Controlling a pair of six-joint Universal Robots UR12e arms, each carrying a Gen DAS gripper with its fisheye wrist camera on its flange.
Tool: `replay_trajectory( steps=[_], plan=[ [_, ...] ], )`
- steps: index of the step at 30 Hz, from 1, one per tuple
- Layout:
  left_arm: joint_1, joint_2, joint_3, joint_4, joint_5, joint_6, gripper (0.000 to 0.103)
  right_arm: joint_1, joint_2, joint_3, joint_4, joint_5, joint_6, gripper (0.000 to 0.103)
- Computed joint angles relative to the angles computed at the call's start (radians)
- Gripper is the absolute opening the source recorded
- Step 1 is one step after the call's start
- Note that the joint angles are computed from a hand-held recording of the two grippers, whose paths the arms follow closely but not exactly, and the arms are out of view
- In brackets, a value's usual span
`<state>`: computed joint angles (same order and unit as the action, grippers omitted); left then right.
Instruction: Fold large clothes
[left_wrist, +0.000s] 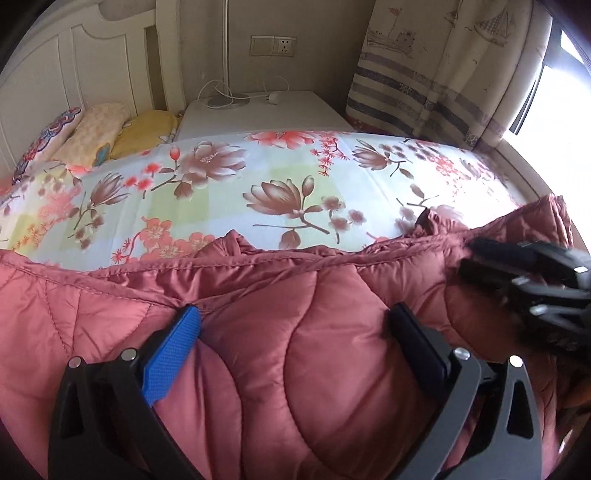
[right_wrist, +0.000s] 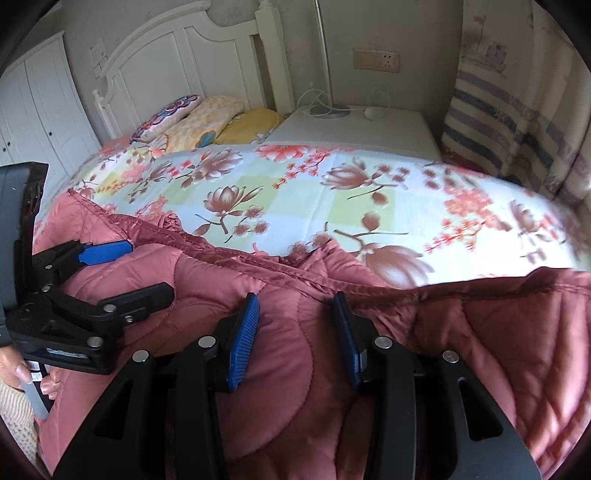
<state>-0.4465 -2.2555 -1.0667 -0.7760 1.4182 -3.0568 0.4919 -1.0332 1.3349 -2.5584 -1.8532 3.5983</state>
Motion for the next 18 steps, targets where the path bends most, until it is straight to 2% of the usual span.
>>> replay_trajectory(
  steps=[3, 4, 5, 7, 9, 10, 11, 13, 15, 18],
  plan=[
    [0.0, -0.002, 0.003, -0.003, 0.001, -0.002, 0.101, 0.026, -0.056, 0.059, -0.111, -0.124, 0.002, 0.054],
    [0.001, -0.001, 0.002, -0.002, 0.001, -0.001, 0.101, 0.031, -0.068, 0.07, -0.114, -0.162, 0.009, 0.067],
    [0.001, -0.001, 0.0, -0.002, 0.002, 0.0, 0.101, 0.038, -0.082, 0.08, -0.102, -0.22, 0.02, 0.075],
    [0.001, 0.001, -0.002, -0.001, 0.001, 0.0, 0.101, 0.034, -0.096, 0.087, -0.018, -0.274, 0.053, 0.076],
    [0.002, 0.0, -0.002, -0.001, -0.003, -0.003, 0.101, 0.014, -0.099, 0.083, 0.111, -0.252, 0.113, 0.076],
    [0.002, 0.001, -0.003, 0.001, -0.005, -0.004, 0.101, -0.007, -0.096, 0.092, 0.154, -0.198, 0.14, 0.076],
    [0.002, 0.001, -0.004, 0.003, -0.006, -0.005, 0.101, -0.03, -0.093, 0.109, 0.155, -0.11, 0.158, 0.076],
    [0.004, 0.003, -0.007, 0.007, -0.008, -0.01, 0.101, -0.058, -0.102, 0.146, 0.08, -0.01, 0.196, 0.077],
    [0.003, 0.002, -0.006, 0.006, -0.006, -0.012, 0.101, -0.063, -0.107, 0.143, 0.083, 0.002, 0.208, 0.076],
    [0.004, 0.002, -0.008, 0.008, -0.005, -0.013, 0.101, -0.047, -0.13, 0.149, 0.089, -0.056, 0.243, 0.073]
  ],
)
